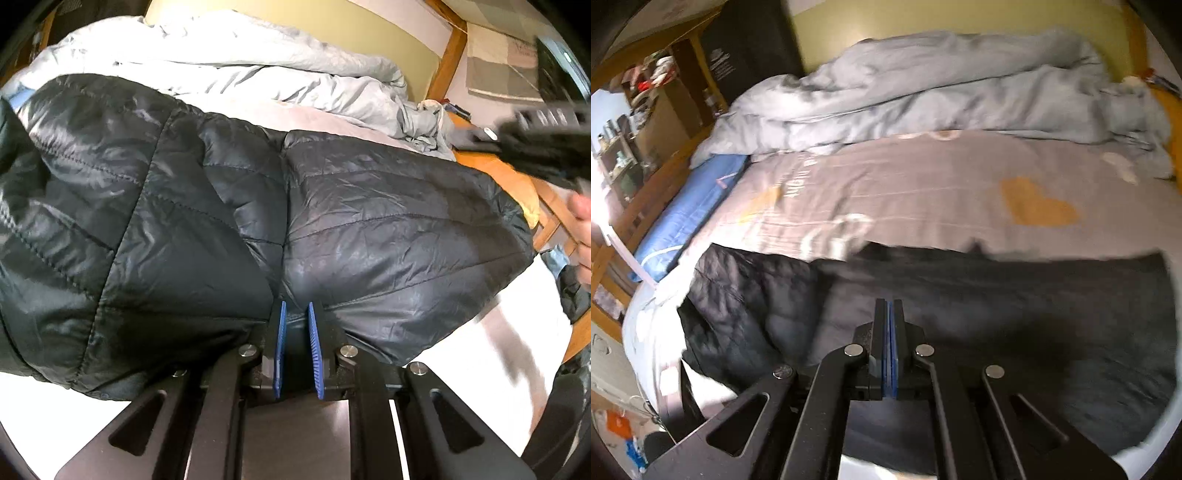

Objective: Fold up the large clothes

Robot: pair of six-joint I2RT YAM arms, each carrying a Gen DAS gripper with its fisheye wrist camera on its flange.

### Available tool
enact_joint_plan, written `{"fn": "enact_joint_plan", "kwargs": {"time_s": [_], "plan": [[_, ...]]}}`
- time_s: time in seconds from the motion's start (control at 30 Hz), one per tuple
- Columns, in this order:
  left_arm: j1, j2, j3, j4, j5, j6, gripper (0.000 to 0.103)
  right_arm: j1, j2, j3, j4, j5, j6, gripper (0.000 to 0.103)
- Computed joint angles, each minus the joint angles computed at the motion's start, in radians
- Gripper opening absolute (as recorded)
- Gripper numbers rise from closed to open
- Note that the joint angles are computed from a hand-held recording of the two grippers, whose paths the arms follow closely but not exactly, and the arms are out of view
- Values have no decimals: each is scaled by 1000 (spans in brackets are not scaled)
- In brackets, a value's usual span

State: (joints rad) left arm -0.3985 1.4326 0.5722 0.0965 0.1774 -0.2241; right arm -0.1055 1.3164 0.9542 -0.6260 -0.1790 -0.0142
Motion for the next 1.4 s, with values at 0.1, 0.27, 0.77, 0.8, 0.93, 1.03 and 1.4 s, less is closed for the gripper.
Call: {"fn": "enact_joint_plan", "kwargs": {"time_s": [0.1,0.27,0.77,0.8,0.93,1.03,1.4], "plan": [[-6,-2,-1,0,-10,-1,16,-88,-16,-24,-52,0,-66,1],[-2,9,6,3,-18,12,16,-152,93,-69,-9,-15,-100,1],[-16,-1,0,1,-30,7,16,-155,529,160,197,-35,16,0],[-15,2,1,1,-29,8,16,-157,531,150,210,-40,15,0],[-19,8,5,-2,-38,6,16,-148,447,113,160,8,22,0],[-20,5,3,-2,-40,7,16,-154,212,-20,122,-72,-10,0],[-46,8,9,-1,-75,5,16,-147,34,-266,136,-1,-23,0]]}}
